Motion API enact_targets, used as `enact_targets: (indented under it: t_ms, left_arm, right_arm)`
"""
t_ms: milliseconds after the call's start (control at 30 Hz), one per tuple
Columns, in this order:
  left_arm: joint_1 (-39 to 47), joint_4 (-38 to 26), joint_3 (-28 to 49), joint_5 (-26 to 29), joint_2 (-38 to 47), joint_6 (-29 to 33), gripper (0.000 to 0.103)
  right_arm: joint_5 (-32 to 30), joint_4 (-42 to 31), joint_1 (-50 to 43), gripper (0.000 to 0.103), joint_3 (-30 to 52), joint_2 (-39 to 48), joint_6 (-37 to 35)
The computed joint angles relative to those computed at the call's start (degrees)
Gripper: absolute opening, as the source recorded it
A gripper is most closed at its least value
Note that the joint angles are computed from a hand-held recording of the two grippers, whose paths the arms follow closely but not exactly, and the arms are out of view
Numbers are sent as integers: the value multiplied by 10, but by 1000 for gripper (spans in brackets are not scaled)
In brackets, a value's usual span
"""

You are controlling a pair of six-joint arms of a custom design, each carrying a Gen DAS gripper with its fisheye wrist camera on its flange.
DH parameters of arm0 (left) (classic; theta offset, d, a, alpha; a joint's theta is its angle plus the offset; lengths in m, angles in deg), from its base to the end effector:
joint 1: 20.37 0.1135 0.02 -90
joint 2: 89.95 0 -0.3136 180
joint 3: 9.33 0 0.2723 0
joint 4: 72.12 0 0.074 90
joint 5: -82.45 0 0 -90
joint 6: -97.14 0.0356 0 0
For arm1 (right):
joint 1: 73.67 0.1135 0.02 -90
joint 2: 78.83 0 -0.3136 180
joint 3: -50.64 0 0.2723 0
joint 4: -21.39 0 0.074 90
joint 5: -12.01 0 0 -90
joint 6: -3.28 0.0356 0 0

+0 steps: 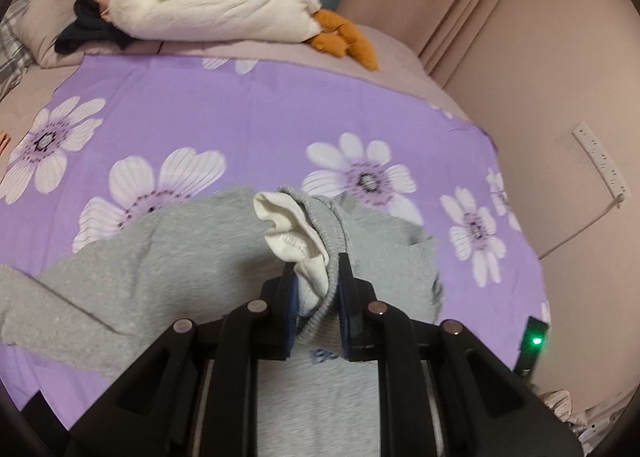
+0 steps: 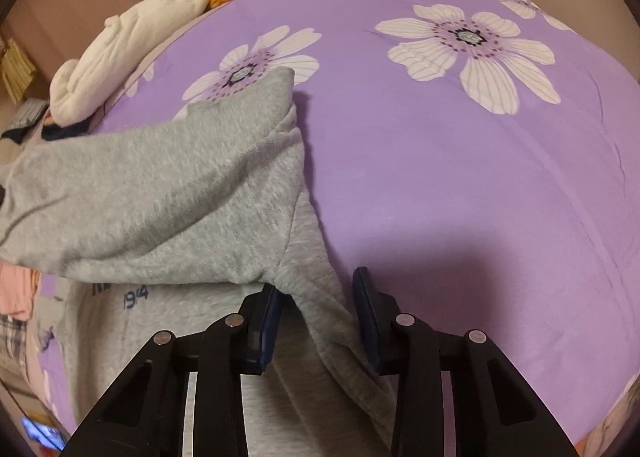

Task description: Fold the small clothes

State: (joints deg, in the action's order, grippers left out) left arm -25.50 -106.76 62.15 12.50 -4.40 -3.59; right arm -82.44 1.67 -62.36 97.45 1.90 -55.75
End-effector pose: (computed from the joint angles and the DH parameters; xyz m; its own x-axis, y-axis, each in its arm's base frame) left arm 0.3283 -0.0417 0.2792 -0.7929 -0.1044 -0.6004 0.1646 0.9119 -0.3760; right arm 0.2548 0.0538 0.1829 -0.8009 0.3630 -0.4762 0.2000 0.9118 0.3587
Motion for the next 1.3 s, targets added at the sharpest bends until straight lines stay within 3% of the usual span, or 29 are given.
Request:
enact_targets:
  t_ms: [1067,1300]
  left_arm:
    - [78,41,-64,-36,125,60,20]
    - [105,51,-66,5,151,34,25]
  right_arm:
    - [98,-51,87,37,53,46,14]
    - [95,-50,86,37,52,48,7]
